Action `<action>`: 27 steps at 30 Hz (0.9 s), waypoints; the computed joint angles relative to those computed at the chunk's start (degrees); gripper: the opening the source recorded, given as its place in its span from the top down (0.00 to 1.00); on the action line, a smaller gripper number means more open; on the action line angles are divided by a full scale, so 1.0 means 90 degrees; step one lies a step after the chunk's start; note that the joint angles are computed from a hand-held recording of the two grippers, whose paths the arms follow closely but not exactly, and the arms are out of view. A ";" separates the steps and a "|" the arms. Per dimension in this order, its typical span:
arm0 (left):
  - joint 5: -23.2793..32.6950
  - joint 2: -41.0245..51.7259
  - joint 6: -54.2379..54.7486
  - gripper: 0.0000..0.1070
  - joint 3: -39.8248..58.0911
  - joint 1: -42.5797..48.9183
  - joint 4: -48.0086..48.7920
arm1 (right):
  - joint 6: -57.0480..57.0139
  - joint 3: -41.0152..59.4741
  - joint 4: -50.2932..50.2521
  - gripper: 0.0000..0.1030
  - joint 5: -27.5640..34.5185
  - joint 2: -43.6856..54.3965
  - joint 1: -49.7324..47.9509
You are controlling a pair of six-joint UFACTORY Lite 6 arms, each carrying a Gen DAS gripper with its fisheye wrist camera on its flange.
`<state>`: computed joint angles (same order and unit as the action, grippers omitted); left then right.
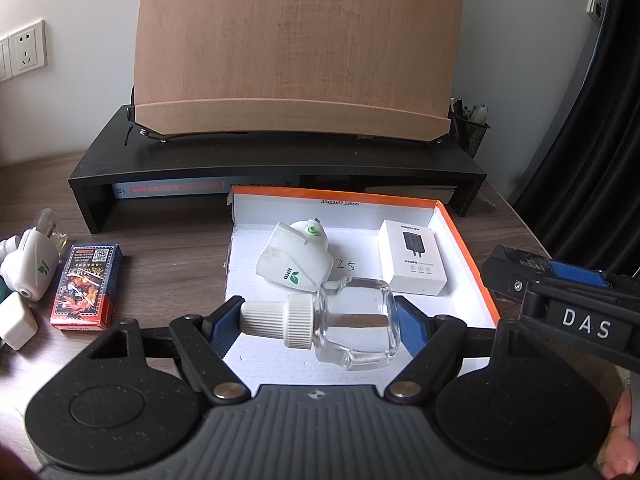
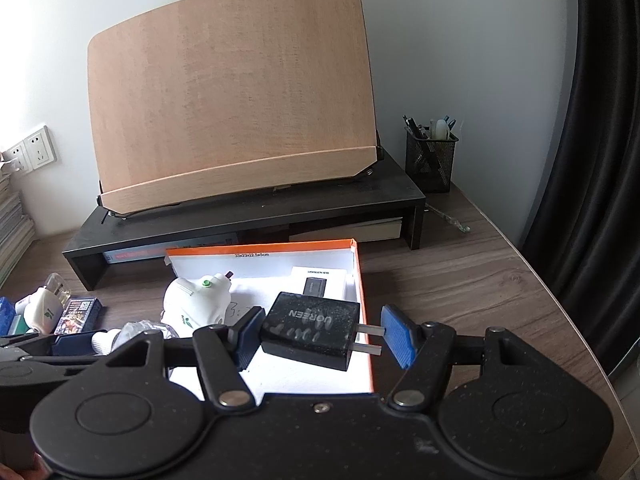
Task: Organize rigid objects
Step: 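Hold the bottle and charger above the box, lowering them toward its floor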
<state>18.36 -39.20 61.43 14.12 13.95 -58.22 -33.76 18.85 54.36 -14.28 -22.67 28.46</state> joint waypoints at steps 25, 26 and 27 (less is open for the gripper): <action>-0.0708 0.0997 0.1145 0.25 0.0281 -0.0492 -0.1428 | 0.2070 0.0816 -0.2428 0.25 -0.0224 0.1551 -0.0185; -0.0731 0.1034 0.1252 0.25 0.0286 -0.0513 -0.1542 | 0.2156 0.0837 -0.2528 0.25 -0.0235 0.1600 -0.0199; -0.0741 0.1071 0.1352 0.25 0.0292 -0.0524 -0.1651 | 0.2240 0.0859 -0.2630 0.25 -0.0242 0.1653 -0.0215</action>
<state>11.69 -29.56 73.60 16.74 9.24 -73.08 -13.59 26.59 30.69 -16.46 -7.80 26.53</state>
